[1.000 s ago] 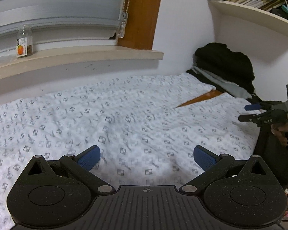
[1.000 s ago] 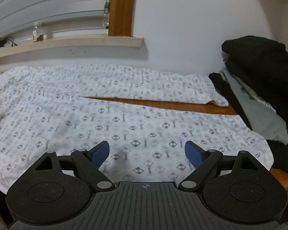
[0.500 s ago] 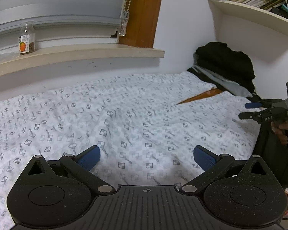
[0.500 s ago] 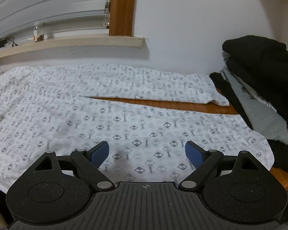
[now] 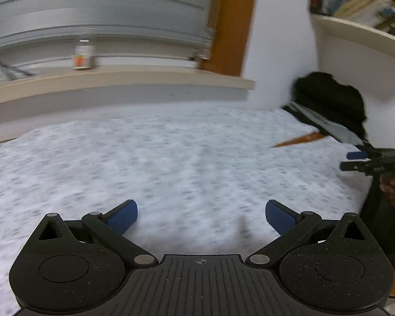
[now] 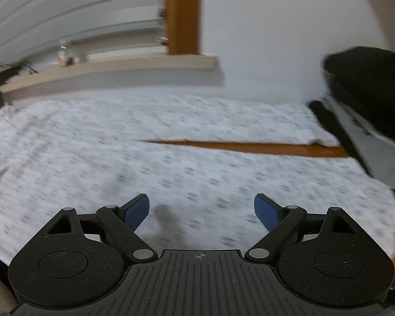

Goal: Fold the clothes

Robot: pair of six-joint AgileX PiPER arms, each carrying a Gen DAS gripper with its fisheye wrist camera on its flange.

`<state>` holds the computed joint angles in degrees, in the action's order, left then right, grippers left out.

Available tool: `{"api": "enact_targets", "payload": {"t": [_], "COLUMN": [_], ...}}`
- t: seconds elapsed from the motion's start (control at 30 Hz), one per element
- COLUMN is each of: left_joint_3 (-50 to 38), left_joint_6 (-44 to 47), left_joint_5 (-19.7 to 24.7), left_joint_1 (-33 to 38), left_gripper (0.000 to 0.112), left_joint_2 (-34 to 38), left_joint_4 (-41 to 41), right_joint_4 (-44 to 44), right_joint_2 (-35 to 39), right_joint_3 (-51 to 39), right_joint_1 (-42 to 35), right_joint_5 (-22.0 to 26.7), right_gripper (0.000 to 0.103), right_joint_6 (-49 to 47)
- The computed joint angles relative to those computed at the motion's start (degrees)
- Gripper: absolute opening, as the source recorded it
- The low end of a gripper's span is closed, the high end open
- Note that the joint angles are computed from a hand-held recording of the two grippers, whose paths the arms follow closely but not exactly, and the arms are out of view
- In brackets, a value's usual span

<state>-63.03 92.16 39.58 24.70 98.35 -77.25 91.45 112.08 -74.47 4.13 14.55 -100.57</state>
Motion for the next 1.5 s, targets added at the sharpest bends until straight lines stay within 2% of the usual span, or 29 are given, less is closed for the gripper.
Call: {"api": "enact_targets", "payload": {"t": [0.07,0.23,0.4,0.5,0.57,0.6,0.63,0.73,0.83,0.97,1.13,1.27,1.43,1.5], "left_joint_3": [0.50,0.18,-0.72,-3.90,-6.37,-8.60,-11.38,-18.76,-22.29,-28.14,-35.45,-39.83,-44.17,-43.53], "left_joint_6": [0.45,-0.84,-1.44,1.05,2.26,0.59,-2.26,-7.43,-7.41,-8.84,-12.90,-15.88,-19.01,-18.64], "left_joint_5": [-1.21,-1.60,1.54,2.47,2.94,3.18,4.06,7.96,9.18,10.45,8.96,8.09,9.78,9.35], "left_joint_1": [2.87,12.08,22.39,25.55,27.28,27.29,27.19,26.58,26.56,26.24,23.10,21.27,20.76,20.80], "left_gripper": [0.103,0.103,0.103,0.100,0.085,0.066,0.055,0.041,0.029,0.027,0.027,0.027,0.028,0.028], "left_joint_2": [-0.71,-1.48,-2.83,-0.99,0.52,1.99,3.83,9.13,12.68,16.94,21.23,23.87,26.07,25.82], "left_joint_4": [-0.04,1.48,4.58,7.27,9.32,12.15,15.66,23.01,22.77,23.16,27.69,29.98,32.15,31.72], "right_joint_4": [0.23,-10.86,-21.40,-27.11,-30.28,-31.76,-33.11,-35.58,-37.27,-39.61,-42.11,-44.71,-50.04,-50.90], "right_joint_2": [0.98,5.27,9.99,13.14,15.58,16.66,17.74,19.64,21.03,23.20,27.41,32.43,40.10,41.20], "right_joint_3": [-1.59,-10.67,-19.94,-25.69,-29.96,-31.86,-33.73,-37.03,-39.70,-43.83,-51.36,-60.35,-74.09,-75.62], "right_joint_1": [1.76,8.42,15.32,20.09,23.12,24.55,25.98,29.56,31.75,34.25,38.03,41.22,45.88,47.58], "right_joint_5": [1.60,3.55,8.30,11.32,14.09,15.26,16.39,18.36,20.48,23.00,25.79,28.90,32.39,32.36], "right_gripper": [0.086,0.086,0.086,0.086,0.086,0.086,0.086,0.086,0.086,0.086,0.086,0.086,0.086,0.085], "right_joint_6": [0.22,11.73,21.67,26.18,29.02,30.42,31.44,33.12,34.72,36.67,38.27,40.46,43.77,43.58]}}
